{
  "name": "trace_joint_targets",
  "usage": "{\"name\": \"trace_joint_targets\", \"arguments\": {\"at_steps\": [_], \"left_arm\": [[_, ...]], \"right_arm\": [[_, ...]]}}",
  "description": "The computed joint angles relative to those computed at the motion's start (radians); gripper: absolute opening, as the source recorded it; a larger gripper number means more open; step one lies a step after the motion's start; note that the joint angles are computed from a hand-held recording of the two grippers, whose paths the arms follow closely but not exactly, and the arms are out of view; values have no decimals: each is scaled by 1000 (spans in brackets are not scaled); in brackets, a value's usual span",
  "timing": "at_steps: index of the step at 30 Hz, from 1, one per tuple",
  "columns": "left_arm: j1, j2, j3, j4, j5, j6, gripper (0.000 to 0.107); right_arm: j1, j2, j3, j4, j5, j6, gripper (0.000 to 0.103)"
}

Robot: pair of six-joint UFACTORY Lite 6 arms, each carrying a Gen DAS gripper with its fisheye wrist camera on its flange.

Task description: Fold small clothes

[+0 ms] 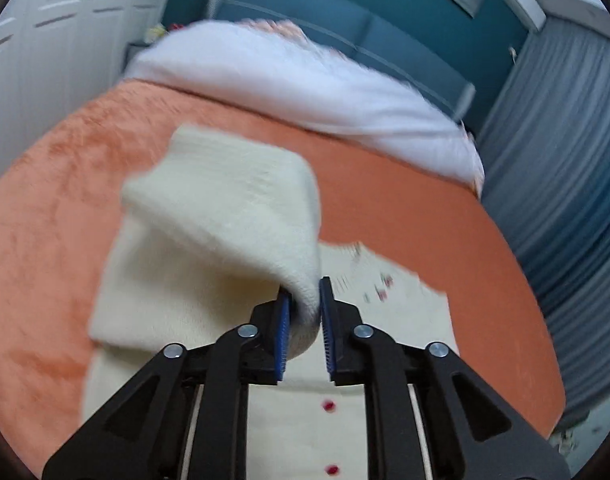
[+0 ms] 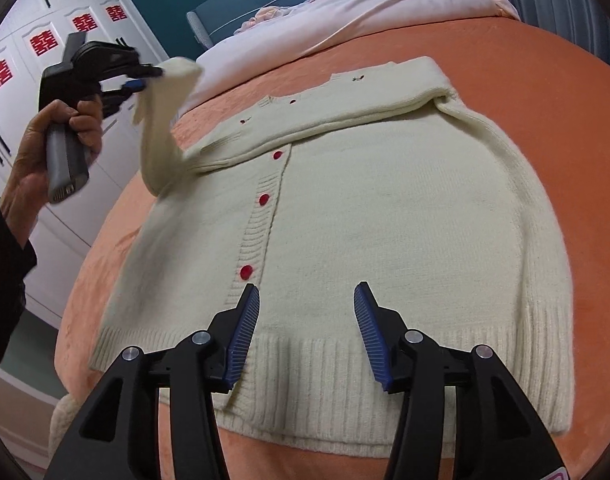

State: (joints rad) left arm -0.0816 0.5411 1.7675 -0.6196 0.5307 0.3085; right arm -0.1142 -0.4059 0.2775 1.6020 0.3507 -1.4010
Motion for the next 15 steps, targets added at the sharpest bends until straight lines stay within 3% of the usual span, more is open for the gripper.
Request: {"name": "trace_joint_targets", "arguments": {"at_steps": [1,4,7,12,15], "left_arm": [[-59,-5,-79,35,-33,-31,41],[-110,-53,-329,-110,-131,66,42],[-24,-84,-433,-310,-137,200,46],[170,-32,-326,-254,-122,65,59],[251,81,-191,-220,-57,-52,61]], "right_arm": [[-27,9,6,-12,5,-2,50],[-118,41,50,-106,52,36,51],[-185,109,126,-93,80,-50,58],[-134,422,418,13,64,-172,58],[-101,648,667,-29,82,-22,58]]}}
